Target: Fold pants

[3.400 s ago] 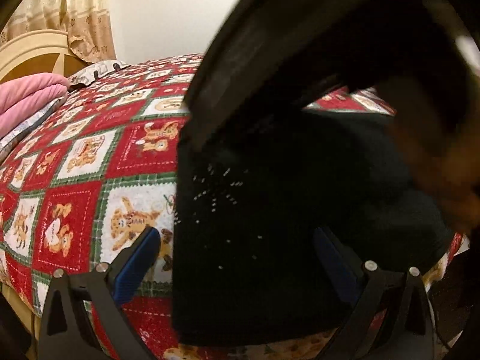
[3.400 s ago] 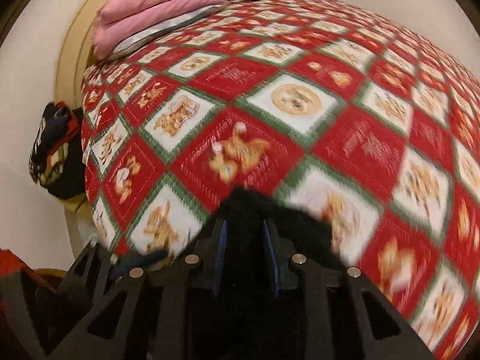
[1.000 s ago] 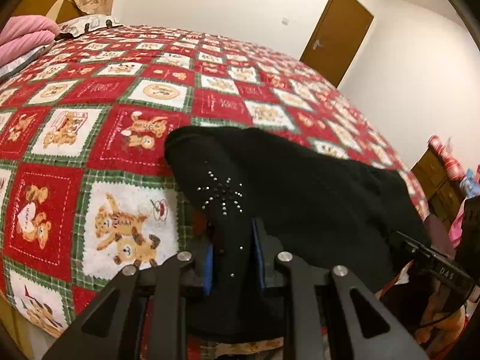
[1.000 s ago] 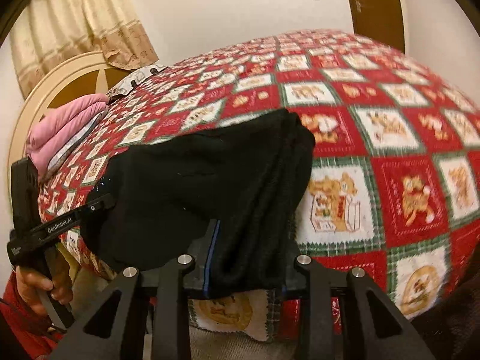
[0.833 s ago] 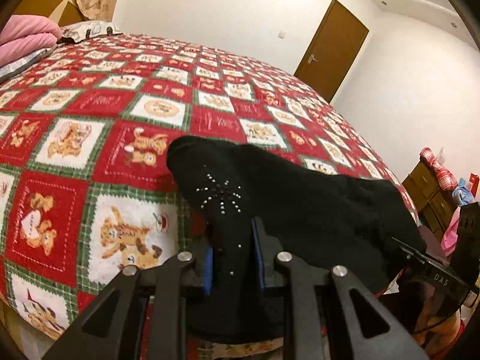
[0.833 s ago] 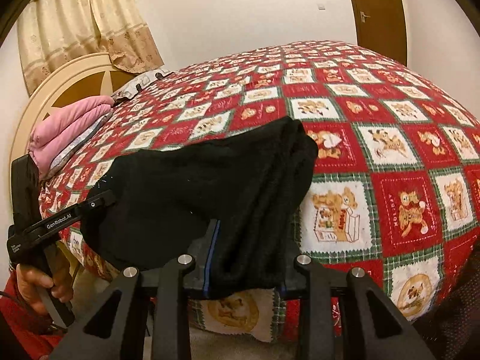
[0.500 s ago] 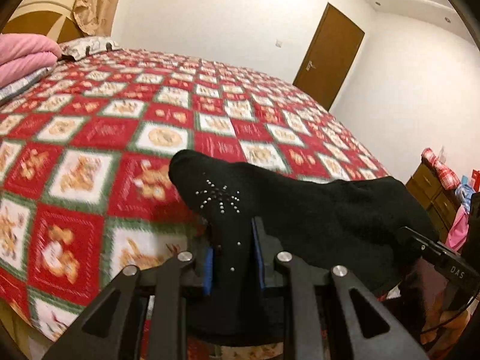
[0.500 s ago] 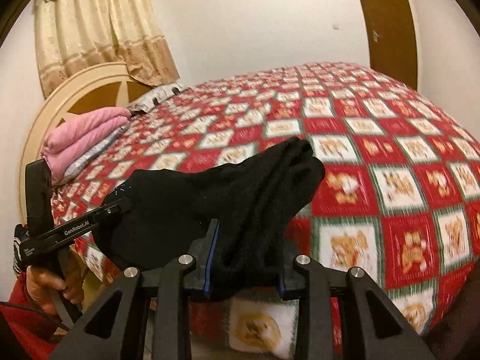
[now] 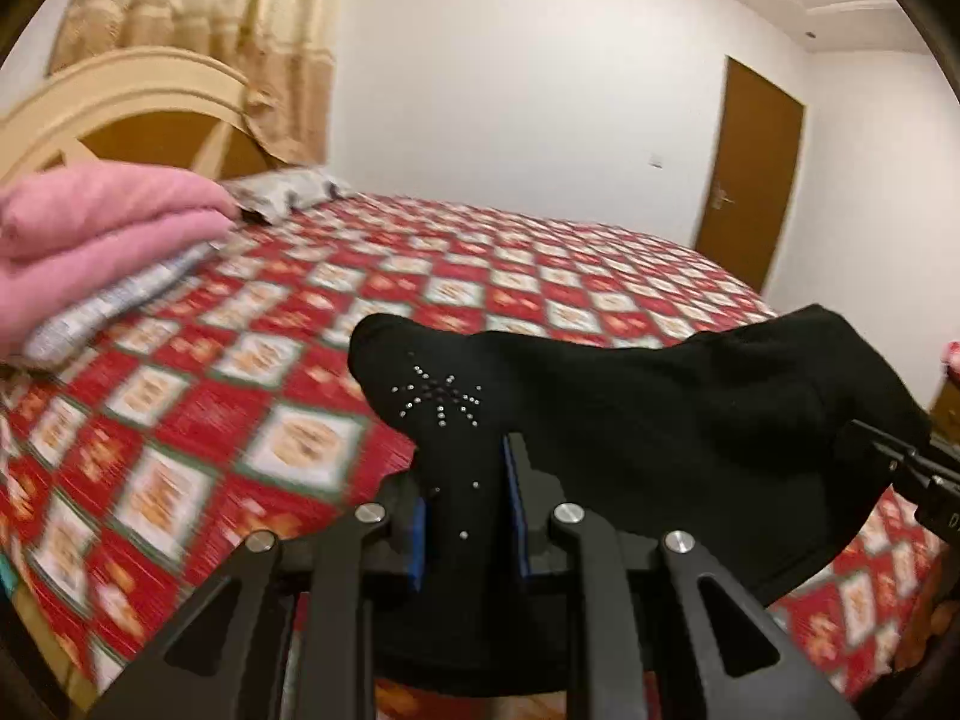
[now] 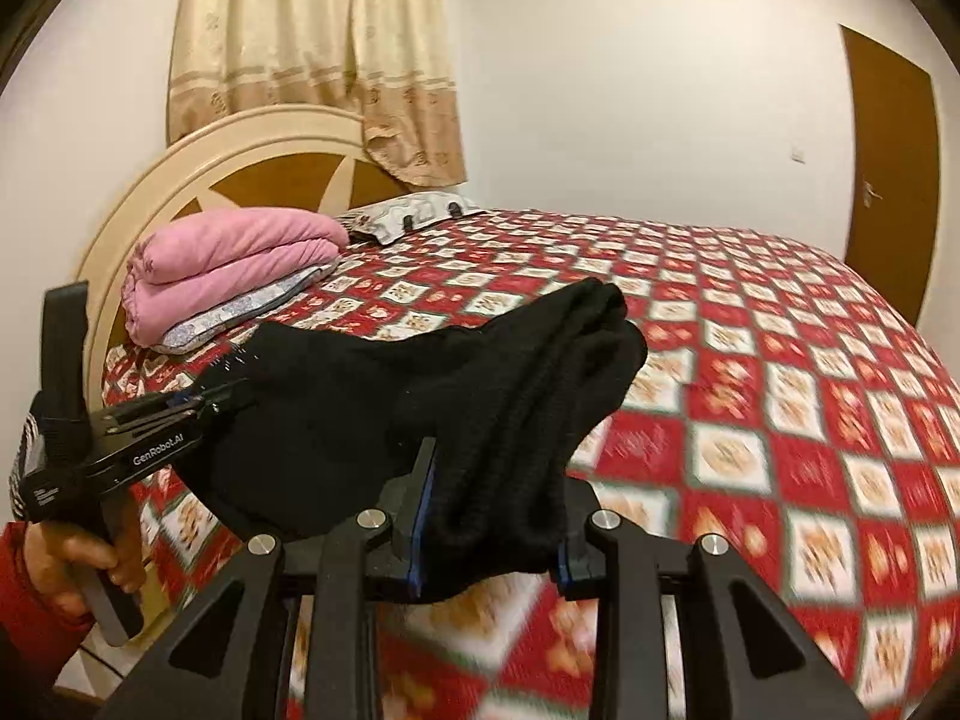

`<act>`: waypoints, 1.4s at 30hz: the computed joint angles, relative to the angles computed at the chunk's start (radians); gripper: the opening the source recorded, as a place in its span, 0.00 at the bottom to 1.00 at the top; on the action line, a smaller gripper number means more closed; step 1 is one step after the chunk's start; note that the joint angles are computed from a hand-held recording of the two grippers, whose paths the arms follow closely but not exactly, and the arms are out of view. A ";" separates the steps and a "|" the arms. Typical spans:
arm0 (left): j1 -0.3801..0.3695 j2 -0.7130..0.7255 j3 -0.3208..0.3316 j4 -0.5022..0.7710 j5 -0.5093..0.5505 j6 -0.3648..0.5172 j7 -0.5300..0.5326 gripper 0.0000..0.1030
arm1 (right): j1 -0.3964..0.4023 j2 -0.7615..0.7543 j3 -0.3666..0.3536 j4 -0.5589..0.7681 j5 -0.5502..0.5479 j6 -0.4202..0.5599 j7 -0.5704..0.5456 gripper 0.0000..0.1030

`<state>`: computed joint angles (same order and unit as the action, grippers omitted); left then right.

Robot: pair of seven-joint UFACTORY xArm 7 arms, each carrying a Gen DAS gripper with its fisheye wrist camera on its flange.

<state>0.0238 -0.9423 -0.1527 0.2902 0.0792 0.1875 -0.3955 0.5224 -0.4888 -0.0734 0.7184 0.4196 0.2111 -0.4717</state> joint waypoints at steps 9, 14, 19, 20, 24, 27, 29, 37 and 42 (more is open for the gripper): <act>0.278 0.206 -0.082 0.069 0.084 -0.136 -0.019 0.22 | -0.058 0.347 0.141 0.232 -0.090 -0.121 0.053 0.31; 0.382 0.288 -0.140 0.103 0.114 -0.157 -0.051 0.22 | -0.134 0.462 0.216 0.312 -0.239 -0.130 0.185 0.31; 0.474 0.367 -0.217 0.128 0.162 -0.170 -0.086 0.22 | -0.155 0.561 0.211 0.367 -0.511 -0.119 0.407 0.31; 0.475 0.382 -0.219 0.131 0.169 -0.167 -0.090 0.22 | -0.158 0.576 0.210 0.375 -0.526 -0.113 0.421 0.31; 0.514 0.419 -0.248 0.137 0.206 -0.157 -0.129 0.22 | -0.166 0.617 0.202 0.394 -0.564 -0.099 0.467 0.31; 0.506 0.444 -0.234 0.144 0.230 -0.144 -0.142 0.22 | -0.170 0.639 0.200 0.400 -0.568 -0.095 0.473 0.31; 0.516 0.454 -0.243 0.145 0.254 -0.144 -0.157 0.22 | -0.163 0.649 0.189 0.401 -0.590 -0.095 0.491 0.31; 0.527 0.481 -0.247 0.153 0.309 -0.152 -0.205 0.22 | -0.179 0.666 0.206 0.406 -0.559 -0.097 0.475 0.31; 0.546 0.482 -0.265 0.159 0.338 -0.149 -0.229 0.22 | -0.180 0.669 0.208 0.408 -0.544 -0.099 0.463 0.31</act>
